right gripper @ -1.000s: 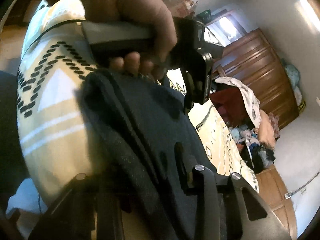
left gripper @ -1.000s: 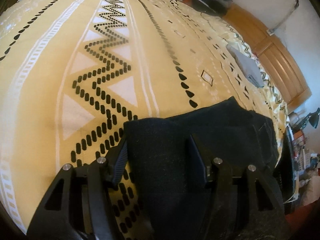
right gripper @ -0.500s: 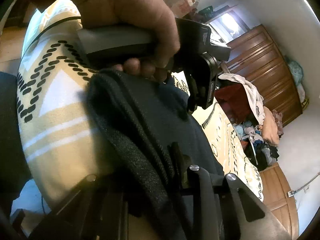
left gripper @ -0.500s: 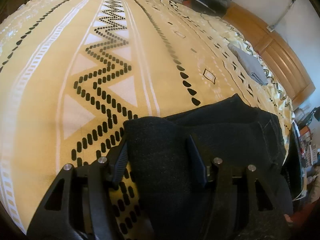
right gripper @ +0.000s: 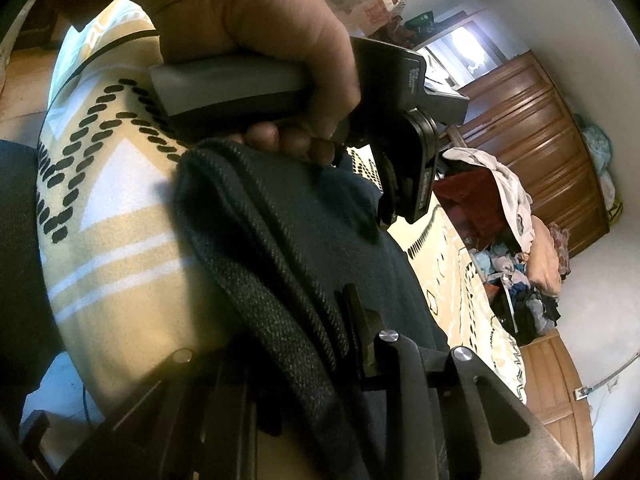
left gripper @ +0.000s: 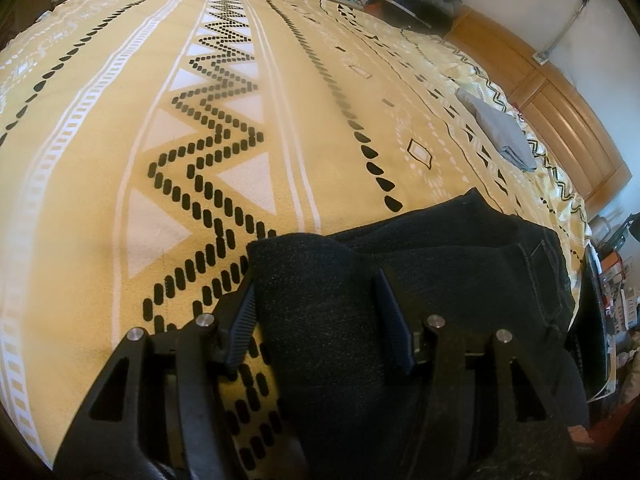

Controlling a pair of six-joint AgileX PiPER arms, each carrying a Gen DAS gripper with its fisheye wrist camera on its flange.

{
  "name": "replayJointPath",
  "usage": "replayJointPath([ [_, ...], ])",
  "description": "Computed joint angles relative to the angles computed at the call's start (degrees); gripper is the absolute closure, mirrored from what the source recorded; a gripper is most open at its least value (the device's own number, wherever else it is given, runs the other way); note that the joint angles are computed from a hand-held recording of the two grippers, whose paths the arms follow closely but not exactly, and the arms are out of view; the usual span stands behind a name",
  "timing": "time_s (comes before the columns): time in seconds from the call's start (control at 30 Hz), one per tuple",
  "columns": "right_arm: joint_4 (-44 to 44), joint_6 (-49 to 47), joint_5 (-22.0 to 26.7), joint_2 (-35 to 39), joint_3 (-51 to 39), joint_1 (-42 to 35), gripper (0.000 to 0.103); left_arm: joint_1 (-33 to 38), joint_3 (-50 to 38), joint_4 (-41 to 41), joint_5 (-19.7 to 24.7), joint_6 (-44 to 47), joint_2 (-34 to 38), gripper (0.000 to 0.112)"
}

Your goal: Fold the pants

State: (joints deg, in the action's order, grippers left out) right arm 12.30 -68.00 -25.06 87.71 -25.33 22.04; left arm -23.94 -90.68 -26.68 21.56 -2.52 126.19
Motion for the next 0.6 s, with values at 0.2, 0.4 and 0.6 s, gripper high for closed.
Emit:
replayJointPath([
  [0.2,-0.8,0.7,-0.9,0.6,0.1,-0.2,0.077,0.0,0.0,0.0,0.0,0.0,0.0,0.054],
  [0.4,-0.5,0.7,-1.9,0.9,0.4,-0.2,0.077,0.0,0.0,-0.1,0.0,0.1,0.0,0.053],
  [0.6,1.9,-1.1,-3.9,2.1,0.1,0.8,0.077,0.2,-0.3,-0.9,0.5,0.7,0.0,0.053],
])
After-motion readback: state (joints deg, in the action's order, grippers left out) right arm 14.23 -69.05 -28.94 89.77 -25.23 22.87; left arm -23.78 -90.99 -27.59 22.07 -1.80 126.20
